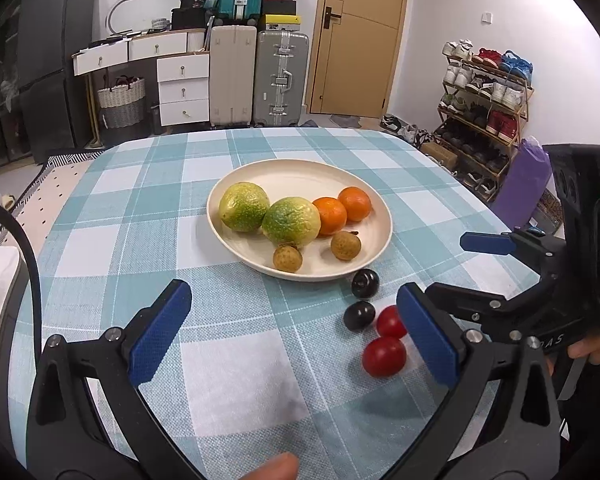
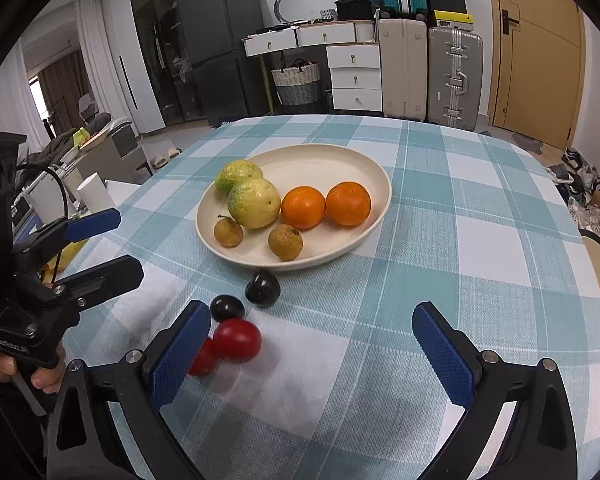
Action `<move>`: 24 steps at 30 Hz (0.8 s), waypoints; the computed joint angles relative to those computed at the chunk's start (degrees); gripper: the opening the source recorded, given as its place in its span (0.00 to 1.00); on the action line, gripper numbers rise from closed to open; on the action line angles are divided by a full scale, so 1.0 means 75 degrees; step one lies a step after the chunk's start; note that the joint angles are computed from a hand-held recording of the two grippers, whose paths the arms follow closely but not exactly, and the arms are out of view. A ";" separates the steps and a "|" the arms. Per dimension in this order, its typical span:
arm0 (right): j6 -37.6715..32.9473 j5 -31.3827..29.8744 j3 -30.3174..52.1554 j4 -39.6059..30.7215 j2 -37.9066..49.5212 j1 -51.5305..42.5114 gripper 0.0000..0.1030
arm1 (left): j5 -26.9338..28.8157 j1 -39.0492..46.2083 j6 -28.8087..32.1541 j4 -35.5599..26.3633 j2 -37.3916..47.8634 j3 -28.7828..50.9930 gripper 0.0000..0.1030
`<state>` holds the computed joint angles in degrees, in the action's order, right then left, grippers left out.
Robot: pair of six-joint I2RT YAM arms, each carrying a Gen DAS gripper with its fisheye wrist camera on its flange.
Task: Organize fruits
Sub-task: 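Move both grippers back to the red tomatoes on the cloth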
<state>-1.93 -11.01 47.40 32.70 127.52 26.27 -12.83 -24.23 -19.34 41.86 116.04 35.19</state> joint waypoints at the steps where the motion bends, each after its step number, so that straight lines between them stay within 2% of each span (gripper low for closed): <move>1: -0.0004 0.0057 -0.0069 0.0035 -0.0021 0.0012 1.00 | 0.0051 -0.0035 -0.0016 0.0039 0.0001 -0.0028 0.99; 6: 0.0000 0.0033 -0.0500 0.0384 -0.0095 -0.0098 1.00 | -0.0044 -0.0341 -0.0071 -0.0034 0.0154 -0.0008 0.99; 15: -0.0052 0.0202 -0.0606 0.0329 -0.0047 -0.0260 1.00 | -0.0031 -0.0574 -0.0203 -0.0253 0.0585 0.0301 0.99; 24: -0.0039 0.0279 -0.0500 0.0244 0.0066 -0.0310 1.00 | 0.0104 -0.0611 -0.0338 -0.0958 0.0912 0.0815 0.99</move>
<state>-2.22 -8.92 43.65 34.53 128.02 23.95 -12.05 -28.81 -21.88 34.67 122.88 41.31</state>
